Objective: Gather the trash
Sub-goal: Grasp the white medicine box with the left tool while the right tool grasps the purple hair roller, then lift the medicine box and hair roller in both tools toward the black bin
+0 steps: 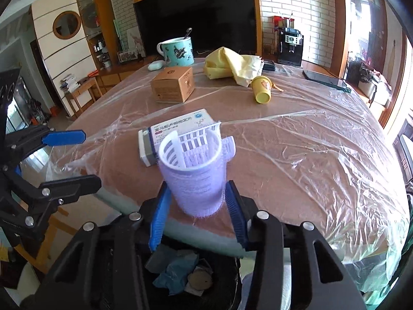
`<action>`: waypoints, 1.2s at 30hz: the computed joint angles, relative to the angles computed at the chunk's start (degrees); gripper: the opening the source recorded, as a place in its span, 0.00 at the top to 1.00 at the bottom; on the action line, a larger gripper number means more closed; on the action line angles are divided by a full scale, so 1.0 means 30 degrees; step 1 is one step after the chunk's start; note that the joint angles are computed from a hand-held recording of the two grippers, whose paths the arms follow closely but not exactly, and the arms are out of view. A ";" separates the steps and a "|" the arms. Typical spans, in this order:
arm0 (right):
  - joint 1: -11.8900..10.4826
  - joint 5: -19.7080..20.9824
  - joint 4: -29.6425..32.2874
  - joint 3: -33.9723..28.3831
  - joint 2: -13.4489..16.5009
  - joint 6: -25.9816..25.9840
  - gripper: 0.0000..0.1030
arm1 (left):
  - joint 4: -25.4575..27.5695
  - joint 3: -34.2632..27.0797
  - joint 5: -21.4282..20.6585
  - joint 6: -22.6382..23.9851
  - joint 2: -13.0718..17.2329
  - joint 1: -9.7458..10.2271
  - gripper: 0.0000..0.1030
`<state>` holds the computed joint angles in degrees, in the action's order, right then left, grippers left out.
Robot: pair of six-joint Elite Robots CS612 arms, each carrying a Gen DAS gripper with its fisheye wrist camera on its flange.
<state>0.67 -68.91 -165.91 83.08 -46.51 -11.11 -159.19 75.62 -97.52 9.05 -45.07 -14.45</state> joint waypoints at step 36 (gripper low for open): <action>-0.0612 0.0297 0.0349 -0.2215 0.1200 0.2357 0.59 | 0.4670 -0.5731 -0.0660 0.0411 0.3060 -0.0161 0.50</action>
<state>-1.17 -68.02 -164.87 76.43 -42.91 -4.04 -145.18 58.43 -99.50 10.28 -35.89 -14.94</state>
